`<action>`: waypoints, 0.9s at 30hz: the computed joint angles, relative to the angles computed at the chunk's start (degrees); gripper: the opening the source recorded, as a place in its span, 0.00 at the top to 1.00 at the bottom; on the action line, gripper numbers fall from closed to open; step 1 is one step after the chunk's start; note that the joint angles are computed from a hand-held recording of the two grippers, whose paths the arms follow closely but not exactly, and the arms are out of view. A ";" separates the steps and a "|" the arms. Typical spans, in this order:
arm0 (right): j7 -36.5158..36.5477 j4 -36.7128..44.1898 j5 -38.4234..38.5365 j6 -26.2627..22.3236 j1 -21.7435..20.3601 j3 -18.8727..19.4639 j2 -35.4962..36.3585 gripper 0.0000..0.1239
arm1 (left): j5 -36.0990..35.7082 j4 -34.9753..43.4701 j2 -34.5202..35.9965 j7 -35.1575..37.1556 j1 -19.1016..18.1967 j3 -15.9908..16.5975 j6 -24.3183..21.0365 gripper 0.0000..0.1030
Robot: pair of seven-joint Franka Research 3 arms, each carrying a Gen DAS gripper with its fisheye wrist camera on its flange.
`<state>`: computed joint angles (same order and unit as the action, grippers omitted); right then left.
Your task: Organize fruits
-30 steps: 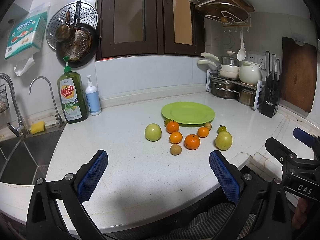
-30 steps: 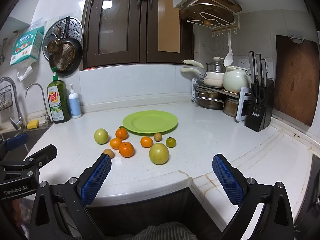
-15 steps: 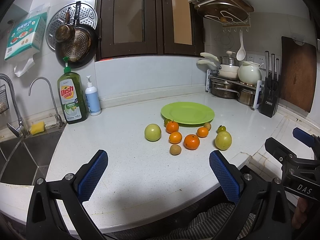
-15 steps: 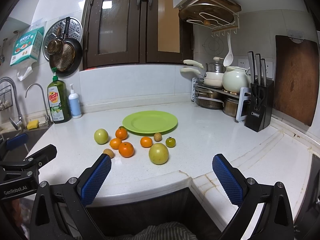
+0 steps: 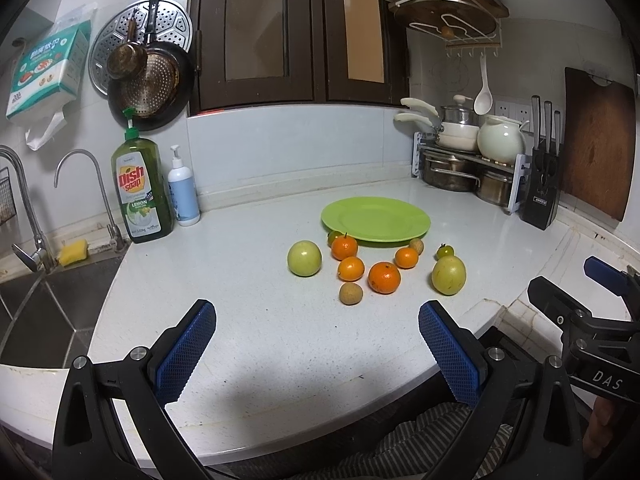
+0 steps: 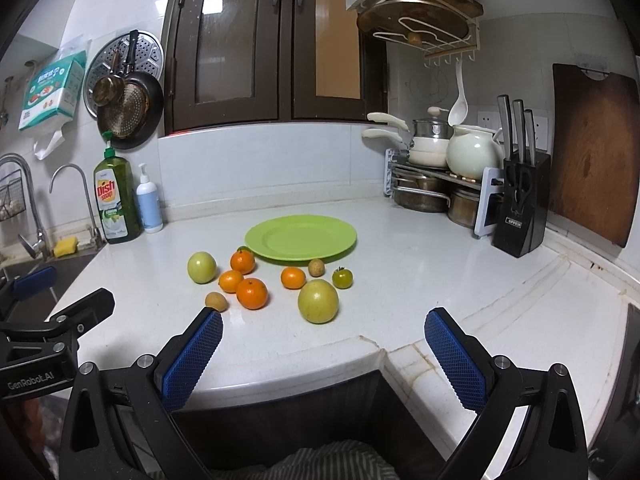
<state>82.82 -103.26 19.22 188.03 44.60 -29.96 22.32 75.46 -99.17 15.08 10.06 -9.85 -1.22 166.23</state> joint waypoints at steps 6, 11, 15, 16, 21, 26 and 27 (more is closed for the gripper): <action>1.11 2.07 -1.59 -1.84 -2.89 2.35 1.53 0.17 | -3.81 1.63 2.25 4.15 -0.06 0.03 -0.11 0.00; 3.26 5.09 -4.89 -4.40 -6.35 5.17 3.62 0.17 | -8.72 3.84 4.96 9.03 -0.42 0.50 0.19 0.02; 4.88 8.34 -7.43 -6.99 -9.81 8.29 5.49 0.17 | -13.56 6.48 7.77 13.42 -0.74 0.94 0.03 0.06; 5.14 9.24 -8.09 -7.64 -10.72 9.14 5.99 0.17 | -14.98 6.93 8.31 14.83 -0.78 1.00 -0.01 0.07; 7.28 14.82 -11.25 -11.62 -14.08 11.91 9.21 0.19 | -23.58 11.48 12.41 24.05 -0.56 0.59 -1.28 0.13; 8.51 23.11 -14.03 -17.41 -18.47 15.88 13.59 0.24 | -34.83 18.01 17.71 36.05 1.44 -2.58 -3.49 0.20; 8.77 24.64 -14.46 -18.27 -19.35 16.71 14.44 0.24 | -36.76 19.58 18.90 38.28 1.69 -3.12 -4.05 0.21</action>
